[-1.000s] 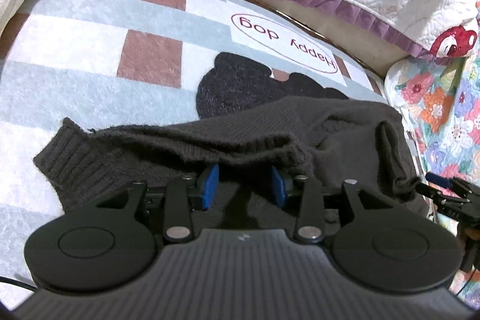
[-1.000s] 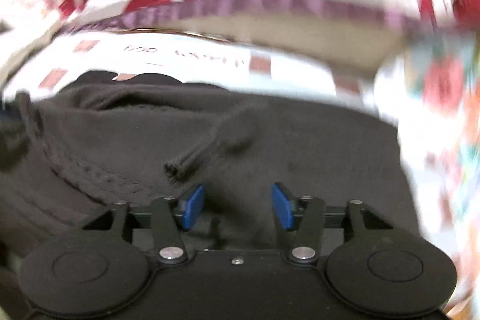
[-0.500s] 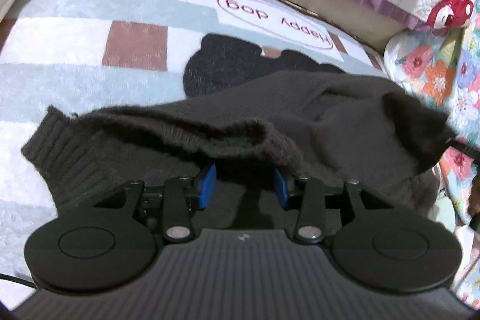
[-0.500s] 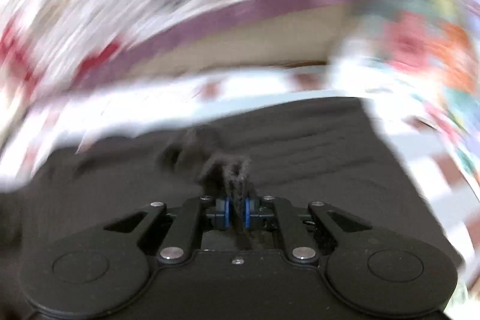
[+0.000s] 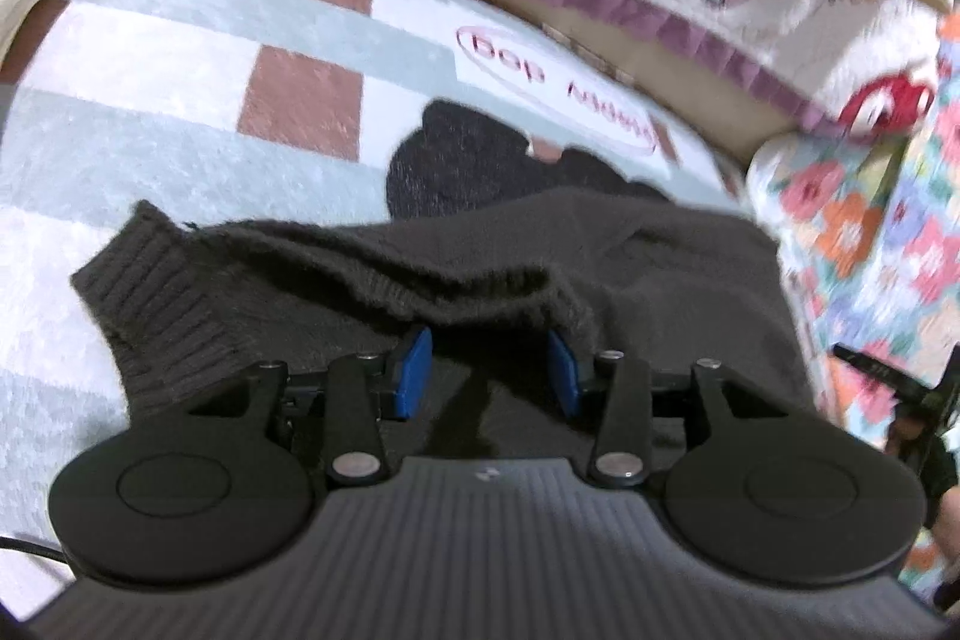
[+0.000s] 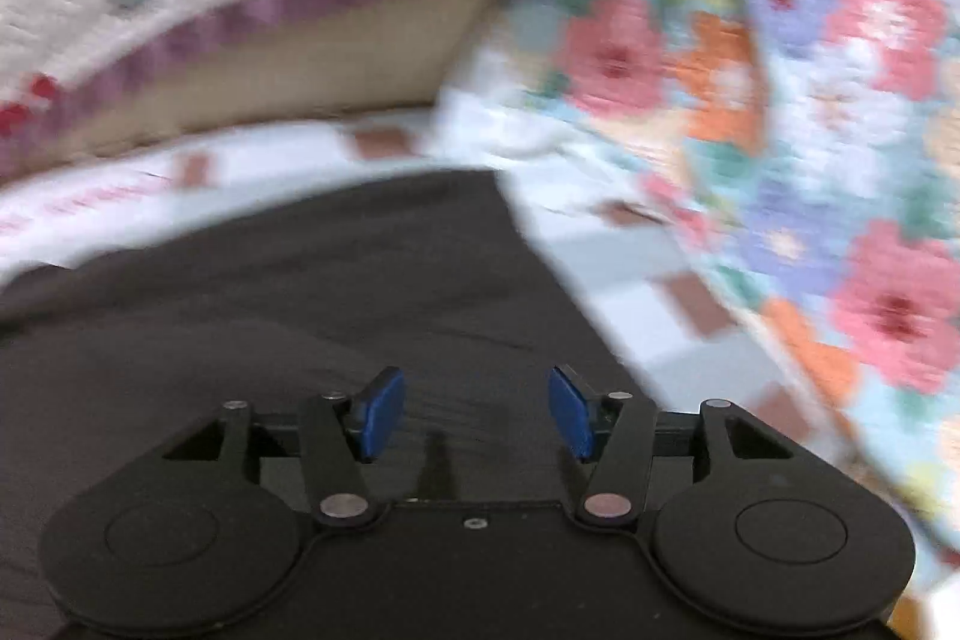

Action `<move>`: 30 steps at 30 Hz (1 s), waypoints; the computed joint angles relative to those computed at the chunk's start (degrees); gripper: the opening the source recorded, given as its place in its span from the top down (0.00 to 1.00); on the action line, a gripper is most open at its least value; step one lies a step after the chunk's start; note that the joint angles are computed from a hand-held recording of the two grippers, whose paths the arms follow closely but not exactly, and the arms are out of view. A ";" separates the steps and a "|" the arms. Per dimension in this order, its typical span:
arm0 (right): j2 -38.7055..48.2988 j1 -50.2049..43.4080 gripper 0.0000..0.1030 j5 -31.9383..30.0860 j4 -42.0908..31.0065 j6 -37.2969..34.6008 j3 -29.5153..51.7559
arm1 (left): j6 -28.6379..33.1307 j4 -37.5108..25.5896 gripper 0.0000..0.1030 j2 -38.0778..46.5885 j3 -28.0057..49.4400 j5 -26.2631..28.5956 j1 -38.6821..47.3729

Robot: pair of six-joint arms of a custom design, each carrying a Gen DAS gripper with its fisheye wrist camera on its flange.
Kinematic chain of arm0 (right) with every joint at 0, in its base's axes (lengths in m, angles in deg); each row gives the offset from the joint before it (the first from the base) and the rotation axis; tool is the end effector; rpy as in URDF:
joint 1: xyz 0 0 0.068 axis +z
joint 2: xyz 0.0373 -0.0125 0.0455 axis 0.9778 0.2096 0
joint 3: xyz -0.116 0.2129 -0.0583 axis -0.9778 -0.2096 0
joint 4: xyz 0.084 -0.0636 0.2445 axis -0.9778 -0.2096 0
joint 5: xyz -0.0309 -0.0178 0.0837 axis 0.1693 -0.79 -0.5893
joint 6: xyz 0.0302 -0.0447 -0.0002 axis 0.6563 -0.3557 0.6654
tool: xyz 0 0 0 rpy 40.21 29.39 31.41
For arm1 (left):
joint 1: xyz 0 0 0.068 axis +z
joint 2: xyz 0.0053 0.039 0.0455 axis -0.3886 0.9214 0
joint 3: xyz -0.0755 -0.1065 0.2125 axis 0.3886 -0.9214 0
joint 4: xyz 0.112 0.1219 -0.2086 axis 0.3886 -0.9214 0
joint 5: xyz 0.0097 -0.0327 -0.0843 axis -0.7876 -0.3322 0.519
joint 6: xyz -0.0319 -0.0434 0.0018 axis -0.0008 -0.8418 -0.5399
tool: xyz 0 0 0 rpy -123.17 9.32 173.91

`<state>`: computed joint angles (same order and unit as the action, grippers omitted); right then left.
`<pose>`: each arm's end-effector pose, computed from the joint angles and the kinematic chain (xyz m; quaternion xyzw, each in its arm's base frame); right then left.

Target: Fold clothes

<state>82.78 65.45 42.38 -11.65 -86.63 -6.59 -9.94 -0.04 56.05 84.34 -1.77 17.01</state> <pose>0.2457 -0.0593 0.1796 0.1266 0.9203 -0.1023 0.3557 0.2941 0.2106 0.1147 -0.0162 0.9093 -0.3353 0.2458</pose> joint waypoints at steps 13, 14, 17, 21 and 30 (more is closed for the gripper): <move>36.29 19.79 0.43 -35.19 -4.20 -0.31 30.45 | -0.68 -0.63 0.53 0.06 -1.80 -3.99 -0.96; 40.40 20.85 0.43 -36.36 -6.36 -0.72 34.74 | 0.44 0.87 0.59 -1.17 -3.56 -5.09 -1.33; 49.94 24.01 0.41 -36.08 -11.74 0.73 45.21 | 2.94 4.46 0.71 -3.10 -7.27 -6.74 -2.41; 58.13 25.25 0.39 -41.95 -17.34 8.80 53.35 | 2.65 5.69 0.67 -2.15 -6.87 -4.98 -1.59; 54.41 27.53 0.34 -48.01 -7.51 7.93 43.00 | -2.38 13.95 0.60 -0.49 -7.63 -2.53 -3.42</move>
